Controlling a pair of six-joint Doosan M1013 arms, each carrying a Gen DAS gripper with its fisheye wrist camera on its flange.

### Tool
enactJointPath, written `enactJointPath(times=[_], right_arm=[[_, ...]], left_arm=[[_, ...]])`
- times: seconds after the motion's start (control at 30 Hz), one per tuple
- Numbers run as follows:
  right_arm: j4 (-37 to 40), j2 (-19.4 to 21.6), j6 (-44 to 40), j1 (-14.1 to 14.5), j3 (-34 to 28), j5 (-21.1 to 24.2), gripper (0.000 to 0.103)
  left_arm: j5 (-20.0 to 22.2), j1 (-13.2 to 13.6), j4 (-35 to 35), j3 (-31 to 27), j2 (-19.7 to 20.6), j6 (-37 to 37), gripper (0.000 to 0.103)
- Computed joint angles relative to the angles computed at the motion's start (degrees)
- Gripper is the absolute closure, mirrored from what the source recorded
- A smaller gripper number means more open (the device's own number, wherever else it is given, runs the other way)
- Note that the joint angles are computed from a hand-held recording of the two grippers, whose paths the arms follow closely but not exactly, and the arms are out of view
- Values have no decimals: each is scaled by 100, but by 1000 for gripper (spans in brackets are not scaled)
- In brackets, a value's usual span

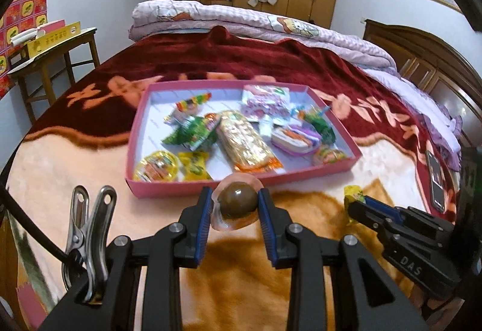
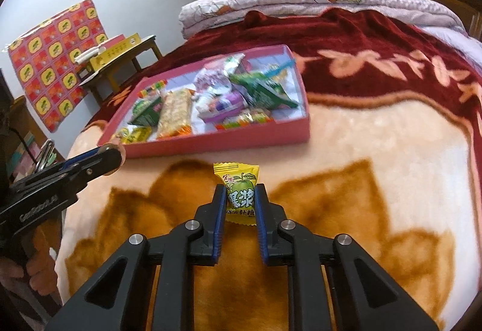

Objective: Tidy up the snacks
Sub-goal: 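Lower the chocolate ball and candy packet into the tray and open both tools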

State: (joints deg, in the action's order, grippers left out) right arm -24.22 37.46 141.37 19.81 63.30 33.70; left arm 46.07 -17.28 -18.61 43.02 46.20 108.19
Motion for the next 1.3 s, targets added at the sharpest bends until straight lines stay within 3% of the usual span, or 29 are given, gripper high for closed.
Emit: enactJointPath(times=[0.47, 1.13, 1.27, 1.3], right_arm=[[277, 358, -775, -20, -811, 93, 84], [855, 883, -1477, -97, -1676, 477, 83], [1022, 902, -1566, -121, -1704, 479, 80], [1045, 900, -1583, -125, -1702, 470, 75]], left_arm=[[409, 3, 221, -949, 520, -322, 72], [710, -23, 482, -1697, 989, -540, 71], [756, -30, 552, -1780, 1029, -623, 62], [770, -27, 540, -1794, 1035, -632, 60]])
